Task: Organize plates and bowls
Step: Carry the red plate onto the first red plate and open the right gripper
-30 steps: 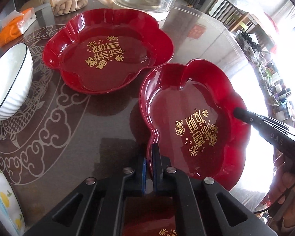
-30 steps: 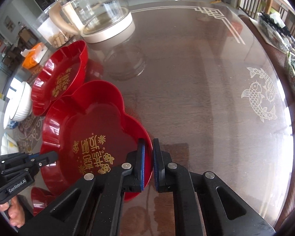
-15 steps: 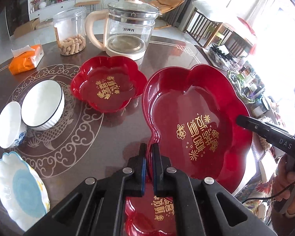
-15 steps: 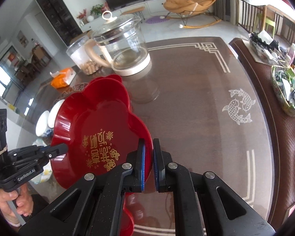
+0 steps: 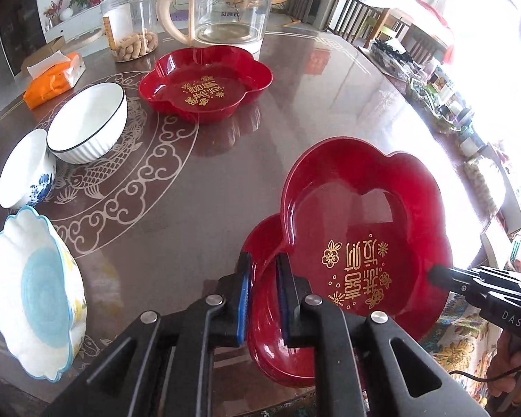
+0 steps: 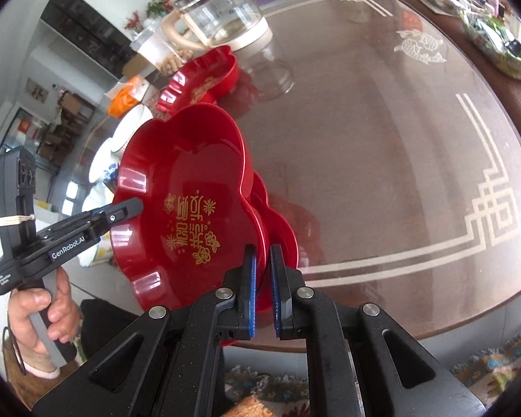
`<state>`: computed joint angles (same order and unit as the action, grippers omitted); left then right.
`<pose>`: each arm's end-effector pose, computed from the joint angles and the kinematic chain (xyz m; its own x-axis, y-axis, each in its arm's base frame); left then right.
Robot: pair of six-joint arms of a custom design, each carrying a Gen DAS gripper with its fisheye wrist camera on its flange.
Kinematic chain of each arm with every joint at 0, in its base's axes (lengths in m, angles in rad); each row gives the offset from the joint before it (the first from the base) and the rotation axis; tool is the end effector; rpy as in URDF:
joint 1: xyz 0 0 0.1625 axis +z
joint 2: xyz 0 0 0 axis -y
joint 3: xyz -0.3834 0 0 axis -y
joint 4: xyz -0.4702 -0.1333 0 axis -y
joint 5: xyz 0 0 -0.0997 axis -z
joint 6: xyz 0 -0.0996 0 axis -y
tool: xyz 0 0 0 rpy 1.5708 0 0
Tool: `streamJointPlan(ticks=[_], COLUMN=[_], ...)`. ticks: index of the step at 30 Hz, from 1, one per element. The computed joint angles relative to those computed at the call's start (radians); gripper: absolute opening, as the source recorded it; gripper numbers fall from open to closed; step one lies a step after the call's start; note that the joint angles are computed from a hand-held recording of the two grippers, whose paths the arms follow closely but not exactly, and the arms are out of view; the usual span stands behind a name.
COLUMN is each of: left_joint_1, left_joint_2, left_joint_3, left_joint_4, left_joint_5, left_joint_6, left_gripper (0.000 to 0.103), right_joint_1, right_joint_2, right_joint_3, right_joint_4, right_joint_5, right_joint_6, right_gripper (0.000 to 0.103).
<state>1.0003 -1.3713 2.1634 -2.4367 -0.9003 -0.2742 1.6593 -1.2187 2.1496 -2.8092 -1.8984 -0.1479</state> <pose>-0.1119 -0.5358 0.1331 -0.8045 0.1429 -0.5766 0.3332 0.9121 -0.2388 0.1483 -0.5255 0.0855 -0.9289 -0.1267 0.3479 -0.2236 0.9410 -0.2542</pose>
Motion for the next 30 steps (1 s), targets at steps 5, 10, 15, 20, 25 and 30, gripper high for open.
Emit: streamJointPlan(ticks=[5, 10, 15, 20, 25, 30], left_joint_1=[-0.006, -0.024, -0.038, -0.018, -0.033, -0.059], left_joint_2=[0.008, -0.008, -0.013, -0.016, -0.016, -0.062], left_joint_3=[0.010, 0.025, 0.042, 0.042, 0.050, 0.086], left_joint_4=[0.004, 0.040, 0.079, 0.093, 0.096, 0.033], left_joint_5=[0.018, 0.001, 0.028, 0.035, 0.082, 0.118], left_joint_6=[0.003, -0.011, -0.027, -0.047, -0.047, -0.046], left_gripper=[0.014, 0.014, 0.014, 0.014, 0.019, 0.050], right_joint_1=[0.000, 0.011, 0.021, 0.038, 0.056, 0.073], right_joint_2=[0.011, 0.041, 0.077, 0.091, 0.111, 0.132], right_joint_3=[0.020, 0.001, -0.025, -0.008, 0.001, 0.002], right_joint_4=[-0.024, -0.083, -0.111, -0.138, -0.186, -0.267], right_joint_5=[-0.028, -0.076, -0.131, -0.156, -0.191, -0.246], right_joint_6=[0.003, -0.018, -0.054, -0.094, -0.128, -0.165], right_gripper=[0.010, 0.010, 0.010, 0.010, 0.010, 0.018])
